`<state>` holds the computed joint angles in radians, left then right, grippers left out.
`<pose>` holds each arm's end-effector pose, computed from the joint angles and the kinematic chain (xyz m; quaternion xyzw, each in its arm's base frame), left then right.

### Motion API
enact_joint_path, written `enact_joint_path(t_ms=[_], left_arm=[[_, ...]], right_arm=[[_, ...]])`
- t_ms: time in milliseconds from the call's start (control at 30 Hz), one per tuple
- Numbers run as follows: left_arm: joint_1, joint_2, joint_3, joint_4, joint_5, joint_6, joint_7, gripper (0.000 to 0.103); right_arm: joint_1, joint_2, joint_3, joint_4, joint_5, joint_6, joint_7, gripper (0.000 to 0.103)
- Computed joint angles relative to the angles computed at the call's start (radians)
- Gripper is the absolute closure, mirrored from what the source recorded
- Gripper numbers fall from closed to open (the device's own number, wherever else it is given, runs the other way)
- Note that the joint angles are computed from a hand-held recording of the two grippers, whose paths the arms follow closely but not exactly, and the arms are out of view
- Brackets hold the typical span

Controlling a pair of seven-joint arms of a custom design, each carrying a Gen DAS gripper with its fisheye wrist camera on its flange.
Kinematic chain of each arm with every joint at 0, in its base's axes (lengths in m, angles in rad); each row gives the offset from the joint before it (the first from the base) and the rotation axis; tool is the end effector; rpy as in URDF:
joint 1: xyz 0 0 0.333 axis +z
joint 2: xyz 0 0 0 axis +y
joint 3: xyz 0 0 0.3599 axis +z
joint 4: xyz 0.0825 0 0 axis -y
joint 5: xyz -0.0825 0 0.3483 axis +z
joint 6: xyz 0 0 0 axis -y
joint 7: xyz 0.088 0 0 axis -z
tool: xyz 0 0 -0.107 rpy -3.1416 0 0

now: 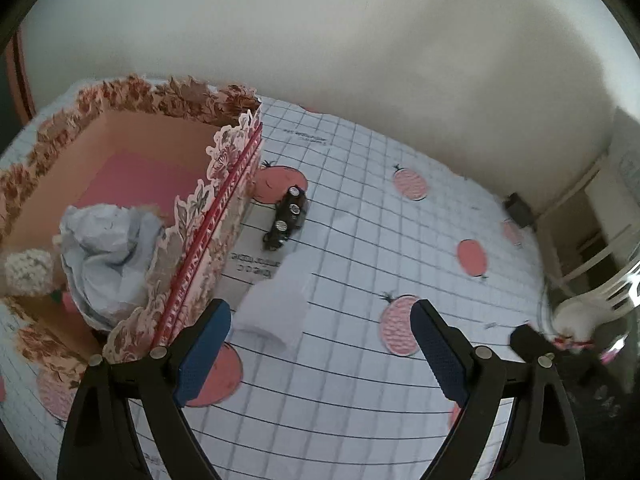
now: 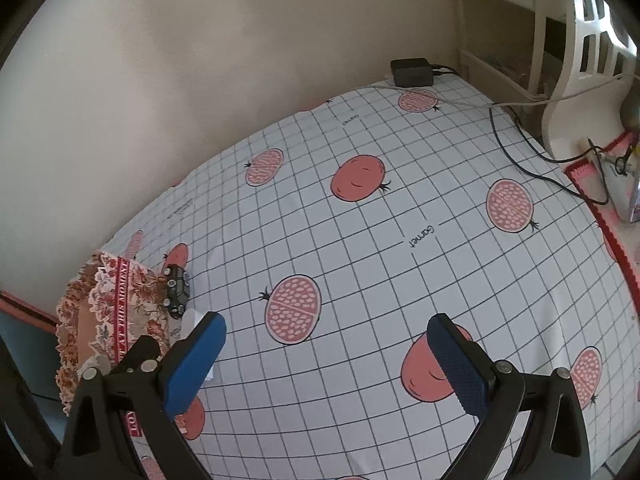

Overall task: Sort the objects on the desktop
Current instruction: 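Lower the left tool around the white cutout while the right approaches the toy car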

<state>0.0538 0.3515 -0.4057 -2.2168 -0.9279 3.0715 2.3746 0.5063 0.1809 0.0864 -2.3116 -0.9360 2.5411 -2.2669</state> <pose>0.5520 -0.1204 0.3319 -0.6118 0.7359 -0.2821 0.0676 0.4191 0.2931 0.3395 -0.2357 0.9369 -0.1744 0.1904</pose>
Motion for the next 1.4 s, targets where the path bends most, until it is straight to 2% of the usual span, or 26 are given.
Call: enact_joint_path(t_ms=[133,267,367,467,567,667,867,967,1100,1167,1267,1333,1400], left_arm=[[0.018,0.003,-0.017,0.009,-0.019,-0.056,0.025,0.011],[-0.032,0.014,0.029,0.013,0.012,-0.055,0.002,0.011],[-0.035,0.034,0.045,0.031,0.026,-0.077,-0.029,0.011],[-0.042,0.051,0.055,0.039,0.051,-0.061,-0.058,0.011],[-0.02,0.064,0.025,0.041,0.049,-0.042,-0.042,0.011],[-0.022,0.078,0.019,0.04,0.068,-0.003,-0.049,0.011],[-0.051,0.108,0.062,0.04,0.175,0.069,-0.147,0.011],[-0.125,0.123,0.146,0.043,0.258,0.084,-0.213,0.011],[-0.113,0.155,0.152,0.066,0.311,0.043,-0.273,0.012],[-0.124,0.162,0.159,0.062,0.347,0.069,-0.292,0.012],[-0.091,0.178,0.123,0.062,0.376,0.084,-0.311,0.012],[-0.116,0.185,0.154,0.069,0.404,0.075,-0.353,0.012],[-0.119,0.196,0.162,0.073,0.425,0.069,-0.386,0.014]], right_arm=[[-0.005,0.005,-0.006,-0.007,0.0,0.023,0.004,0.001],[-0.009,0.011,-0.007,-0.006,0.01,0.028,-0.011,0.001],[-0.012,0.017,-0.013,-0.011,0.006,0.049,-0.007,0.001],[-0.01,0.022,-0.017,-0.006,0.0,0.055,-0.01,0.001],[-0.009,0.028,-0.02,-0.003,-0.006,0.065,-0.012,0.001],[-0.009,0.032,-0.024,-0.004,-0.006,0.073,-0.012,0.001],[-0.01,0.043,-0.037,-0.002,-0.035,0.103,0.003,0.001],[-0.011,0.061,-0.044,0.01,-0.058,0.121,0.005,0.001],[-0.013,0.09,-0.06,0.028,-0.089,0.161,-0.005,0.001],[-0.013,0.106,-0.067,0.044,-0.107,0.176,-0.022,0.001],[-0.014,0.135,-0.08,0.076,-0.135,0.206,-0.062,0.001],[-0.011,0.154,-0.094,0.095,-0.159,0.23,-0.079,0.001],[-0.013,0.173,-0.104,0.113,-0.17,0.256,-0.096,0.001]])
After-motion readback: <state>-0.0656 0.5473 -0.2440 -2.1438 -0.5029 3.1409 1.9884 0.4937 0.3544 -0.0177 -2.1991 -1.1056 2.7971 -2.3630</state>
